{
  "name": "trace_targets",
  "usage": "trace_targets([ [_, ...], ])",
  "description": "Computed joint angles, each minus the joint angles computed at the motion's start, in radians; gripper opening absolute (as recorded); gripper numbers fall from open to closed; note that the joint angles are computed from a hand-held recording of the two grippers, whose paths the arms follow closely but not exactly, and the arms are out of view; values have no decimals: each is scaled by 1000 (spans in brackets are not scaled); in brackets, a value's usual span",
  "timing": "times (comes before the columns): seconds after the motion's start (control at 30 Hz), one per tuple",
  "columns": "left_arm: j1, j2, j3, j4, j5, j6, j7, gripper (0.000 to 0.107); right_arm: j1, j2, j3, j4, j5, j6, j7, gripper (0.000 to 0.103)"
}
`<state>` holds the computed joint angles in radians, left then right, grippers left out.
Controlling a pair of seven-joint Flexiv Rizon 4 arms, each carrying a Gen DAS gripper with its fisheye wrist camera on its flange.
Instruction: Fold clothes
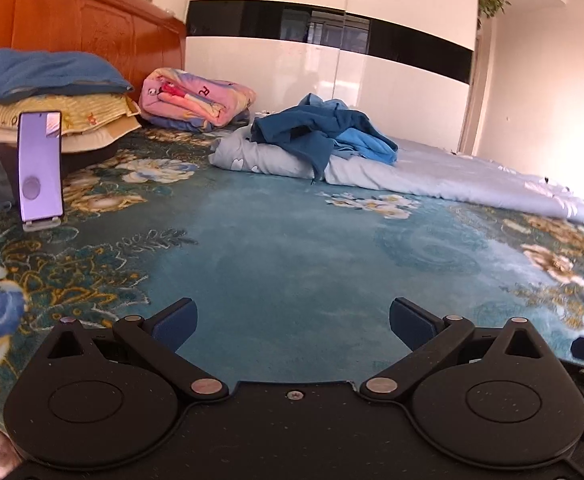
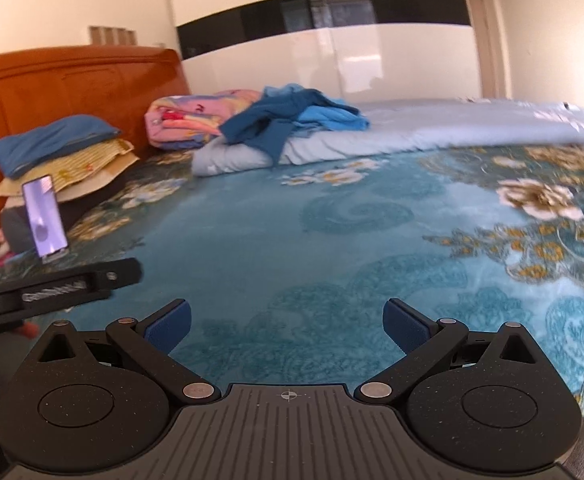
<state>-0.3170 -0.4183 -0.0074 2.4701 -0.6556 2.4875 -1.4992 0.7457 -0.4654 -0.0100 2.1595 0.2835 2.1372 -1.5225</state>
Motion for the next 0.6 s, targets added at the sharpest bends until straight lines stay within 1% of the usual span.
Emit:
trace_targets([
  [0.13, 27, 8, -6, -5, 76, -46, 0, 101, -17, -1, 17, 7, -17, 15, -2, 103],
  [0.2, 20, 3, -3, -5, 85, -42, 0, 101, -24, -2, 23, 9, -19, 24, 2, 103],
  [0.33, -8, -11, 2, -13, 49, -42, 30, 101, -8, -3, 8, 9, 2, 25, -14, 103],
  [0.43, -23, -8, -1, -15, 17, -70, 51, 101, -36, -6, 32, 14, -16, 33, 2, 103],
  [0.6, -28, 1, 1, -19, 18, -116, 72, 101, -48, -5, 35, 15, -29, 15, 17, 103],
])
